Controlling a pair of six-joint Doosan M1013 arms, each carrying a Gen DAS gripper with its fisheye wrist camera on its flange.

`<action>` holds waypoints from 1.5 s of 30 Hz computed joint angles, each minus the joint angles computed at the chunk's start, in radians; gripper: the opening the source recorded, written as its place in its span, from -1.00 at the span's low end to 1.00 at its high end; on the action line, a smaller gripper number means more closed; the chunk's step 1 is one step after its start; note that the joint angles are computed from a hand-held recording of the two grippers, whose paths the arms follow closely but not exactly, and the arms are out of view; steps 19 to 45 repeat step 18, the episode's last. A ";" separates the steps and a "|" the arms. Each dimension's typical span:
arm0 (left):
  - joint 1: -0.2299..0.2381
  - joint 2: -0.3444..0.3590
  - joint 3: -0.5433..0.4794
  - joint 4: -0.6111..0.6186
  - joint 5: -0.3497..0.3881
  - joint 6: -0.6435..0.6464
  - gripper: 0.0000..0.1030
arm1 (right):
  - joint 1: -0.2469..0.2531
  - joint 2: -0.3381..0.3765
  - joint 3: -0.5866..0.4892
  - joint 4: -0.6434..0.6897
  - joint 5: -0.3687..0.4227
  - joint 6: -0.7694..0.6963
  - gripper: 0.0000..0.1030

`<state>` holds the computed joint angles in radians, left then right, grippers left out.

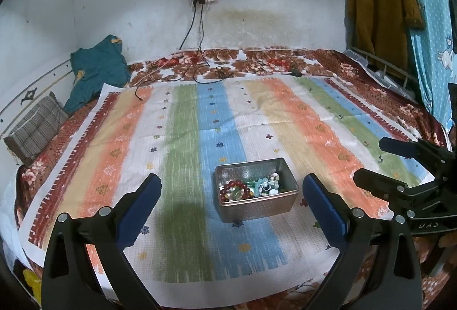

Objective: Organize jewelry

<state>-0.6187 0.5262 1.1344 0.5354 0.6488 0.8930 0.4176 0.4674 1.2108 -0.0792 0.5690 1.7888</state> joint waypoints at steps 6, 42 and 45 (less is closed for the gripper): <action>0.001 0.000 -0.001 -0.010 0.000 0.008 0.89 | 0.002 0.002 -0.005 -0.014 0.005 0.010 0.86; 0.001 0.002 0.001 0.008 0.004 -0.007 0.89 | 0.001 0.004 -0.009 -0.019 0.005 0.016 0.88; 0.001 0.002 0.001 0.008 0.004 -0.007 0.89 | 0.001 0.004 -0.009 -0.019 0.005 0.016 0.88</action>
